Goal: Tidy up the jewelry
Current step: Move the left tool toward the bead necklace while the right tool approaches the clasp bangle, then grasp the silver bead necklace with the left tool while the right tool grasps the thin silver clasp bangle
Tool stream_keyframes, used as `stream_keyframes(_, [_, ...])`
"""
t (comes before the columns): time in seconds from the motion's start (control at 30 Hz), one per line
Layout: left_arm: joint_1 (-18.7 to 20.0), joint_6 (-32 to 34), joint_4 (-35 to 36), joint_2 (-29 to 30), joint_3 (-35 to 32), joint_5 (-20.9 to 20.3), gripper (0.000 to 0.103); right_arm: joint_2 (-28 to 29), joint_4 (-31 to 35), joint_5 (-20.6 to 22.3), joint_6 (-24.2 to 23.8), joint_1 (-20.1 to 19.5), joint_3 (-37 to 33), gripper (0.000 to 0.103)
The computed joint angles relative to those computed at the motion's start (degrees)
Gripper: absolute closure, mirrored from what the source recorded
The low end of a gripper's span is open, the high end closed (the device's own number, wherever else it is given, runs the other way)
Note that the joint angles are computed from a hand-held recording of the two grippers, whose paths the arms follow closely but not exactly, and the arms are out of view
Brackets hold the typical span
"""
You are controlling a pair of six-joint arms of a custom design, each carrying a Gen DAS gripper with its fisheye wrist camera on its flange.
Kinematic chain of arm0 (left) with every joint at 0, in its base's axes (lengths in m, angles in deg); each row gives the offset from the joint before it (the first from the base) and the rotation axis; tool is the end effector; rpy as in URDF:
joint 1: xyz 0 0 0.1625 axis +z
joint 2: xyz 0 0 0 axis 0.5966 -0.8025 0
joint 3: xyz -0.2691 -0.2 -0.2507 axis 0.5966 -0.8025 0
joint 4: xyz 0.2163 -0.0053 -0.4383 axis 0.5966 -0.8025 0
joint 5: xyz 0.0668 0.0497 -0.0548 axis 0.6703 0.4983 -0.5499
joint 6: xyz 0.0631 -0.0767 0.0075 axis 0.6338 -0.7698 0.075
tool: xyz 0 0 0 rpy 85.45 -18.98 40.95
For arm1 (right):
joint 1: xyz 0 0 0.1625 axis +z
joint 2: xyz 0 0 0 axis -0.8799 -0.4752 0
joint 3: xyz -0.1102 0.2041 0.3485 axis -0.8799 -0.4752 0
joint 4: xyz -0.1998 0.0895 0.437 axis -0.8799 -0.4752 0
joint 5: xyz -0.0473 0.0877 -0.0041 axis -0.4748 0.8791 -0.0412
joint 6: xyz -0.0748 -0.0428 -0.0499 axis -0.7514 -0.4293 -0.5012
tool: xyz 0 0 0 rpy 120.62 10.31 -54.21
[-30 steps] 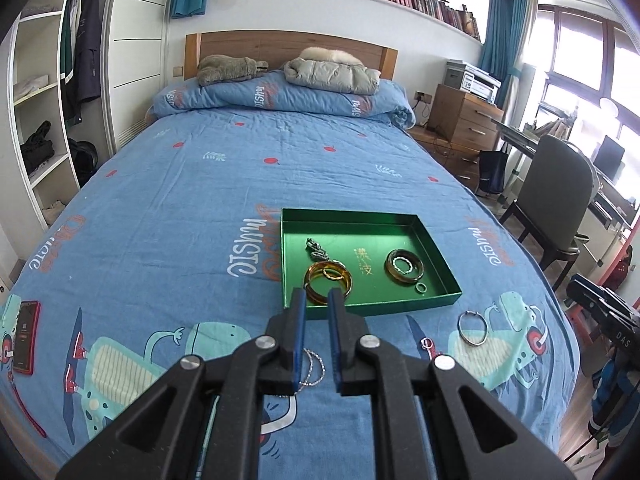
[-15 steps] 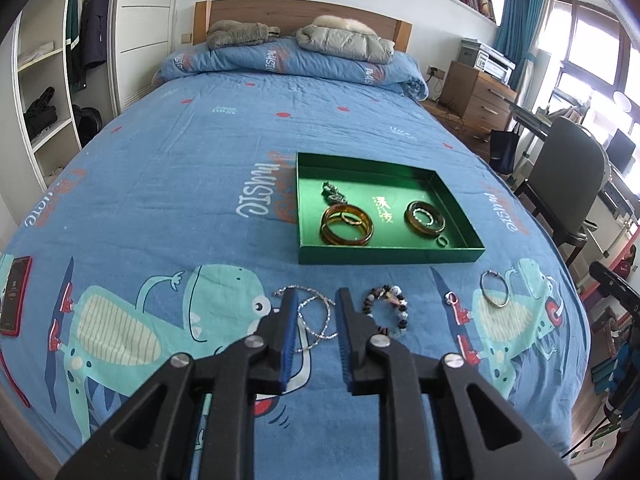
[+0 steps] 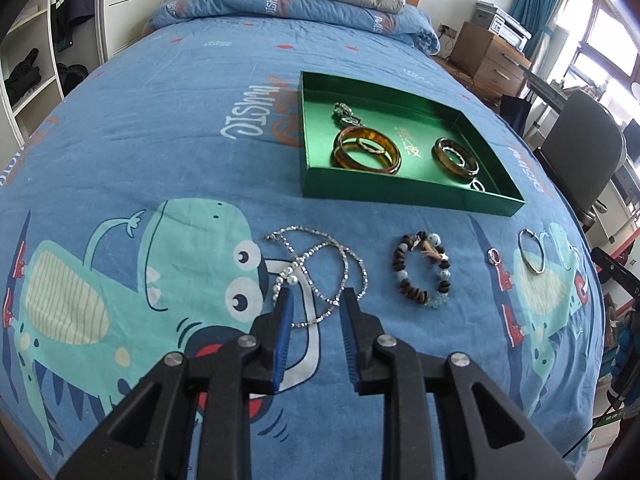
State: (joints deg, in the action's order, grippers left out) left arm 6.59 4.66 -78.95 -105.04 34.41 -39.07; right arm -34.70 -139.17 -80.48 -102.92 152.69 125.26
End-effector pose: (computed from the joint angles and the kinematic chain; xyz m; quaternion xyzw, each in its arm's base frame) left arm -0.3082 -0.5703 0.1809 0.1019 0.9154 -0.2671 0.2835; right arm 0.1086 -0.5619 0.4106 0.1559 -0.8941 0.3384 0.2486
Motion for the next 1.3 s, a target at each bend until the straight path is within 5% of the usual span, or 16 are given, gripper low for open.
stream_keyframes(0.6, [4.2, 2.1, 0.1, 6.3, -4.9, 2.3, 0.071, 8.5, 2.9, -0.7, -0.4, -3.1, -5.9, 0.063])
stream_keyframes(1.3, [3.2, 4.4, 0.3, 7.5, -4.4, 5.6, 0.080, 13.6, 7.0, -5.0, -4.1, -3.3, -10.6, 0.067])
